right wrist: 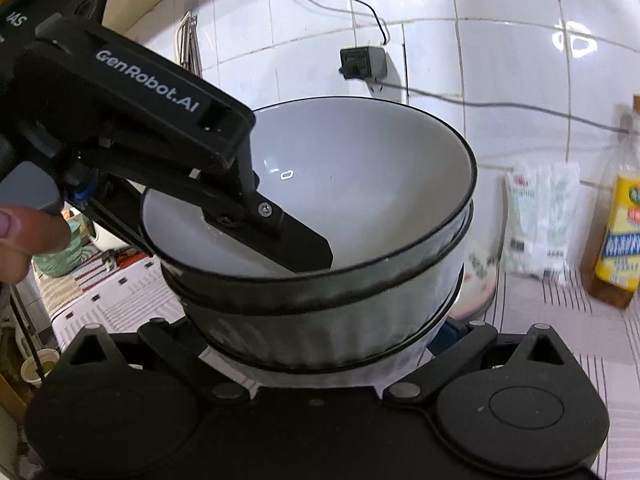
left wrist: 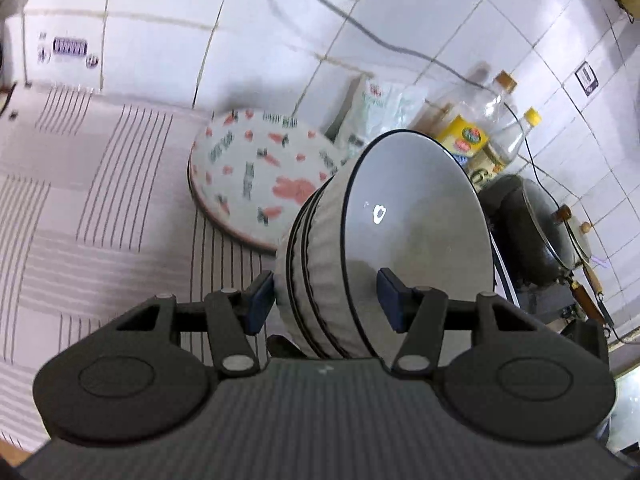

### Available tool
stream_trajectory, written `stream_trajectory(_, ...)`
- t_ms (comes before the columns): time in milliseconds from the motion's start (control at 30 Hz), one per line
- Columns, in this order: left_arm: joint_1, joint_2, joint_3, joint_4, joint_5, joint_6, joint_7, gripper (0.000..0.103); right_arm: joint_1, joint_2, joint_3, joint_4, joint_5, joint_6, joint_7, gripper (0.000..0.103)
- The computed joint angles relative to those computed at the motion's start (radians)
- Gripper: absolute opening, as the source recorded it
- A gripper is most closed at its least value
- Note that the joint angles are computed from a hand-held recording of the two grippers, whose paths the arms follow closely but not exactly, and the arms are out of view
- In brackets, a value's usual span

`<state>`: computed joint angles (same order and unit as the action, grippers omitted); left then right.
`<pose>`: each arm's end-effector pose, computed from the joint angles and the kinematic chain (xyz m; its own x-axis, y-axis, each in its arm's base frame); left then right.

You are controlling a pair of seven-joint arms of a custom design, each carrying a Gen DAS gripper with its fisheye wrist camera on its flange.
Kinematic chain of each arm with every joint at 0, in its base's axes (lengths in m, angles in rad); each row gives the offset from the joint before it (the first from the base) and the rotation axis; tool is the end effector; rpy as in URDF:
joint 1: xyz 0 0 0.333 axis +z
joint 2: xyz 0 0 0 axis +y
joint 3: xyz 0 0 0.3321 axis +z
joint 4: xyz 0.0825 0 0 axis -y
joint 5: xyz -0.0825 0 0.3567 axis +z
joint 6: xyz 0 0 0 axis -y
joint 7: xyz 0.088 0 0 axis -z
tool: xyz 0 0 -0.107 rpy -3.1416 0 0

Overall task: Organize plates and bowls
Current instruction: 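Carry the bowl stack onto the pink bunny plates and lower it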

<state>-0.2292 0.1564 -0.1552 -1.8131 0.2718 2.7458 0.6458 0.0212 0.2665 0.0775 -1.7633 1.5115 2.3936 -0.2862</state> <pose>0.5833 -0.2401 0.5711 0.1734 -0.8976 0.4052 -0.7041 -0.4007 -0.5863 0.6436 0.0671 0.4865 0.7906 -0.6122 -0.0125 -0.2215 -0.2668 -0.9380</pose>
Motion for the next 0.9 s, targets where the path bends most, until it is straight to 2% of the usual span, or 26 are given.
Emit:
stream_trajectory(133,-0.01,0.04,0.034,0.058,0.095,0.01,-0.03,0.055,0.005,0.071,0.013,0.109,-0.016,0.006,0.009,0.103)
stream_trajectory(200,-0.009,0.071,0.049,0.091,0.119,0.024,-0.041,0.055,0.016,0.096,0.023,0.161,-0.071,0.038,0.051,0.103)
stream_trajectory(367,0.027,0.165,0.05,0.197,0.047,0.013,0.029,0.055,0.011,0.224,0.07,0.337,-0.163,0.072,0.128,0.103)
stream_trajectory(633,0.03,0.277,0.079,0.298,-0.015,0.007,0.094,0.056,0.026,0.405,0.114,0.56,-0.363,0.105,0.321,0.103)
stream_trajectory(900,0.042,0.324,0.078,0.328,-0.068,0.006,0.136,0.056,0.04,0.486,0.143,0.646,-0.545,0.141,0.471,0.103)
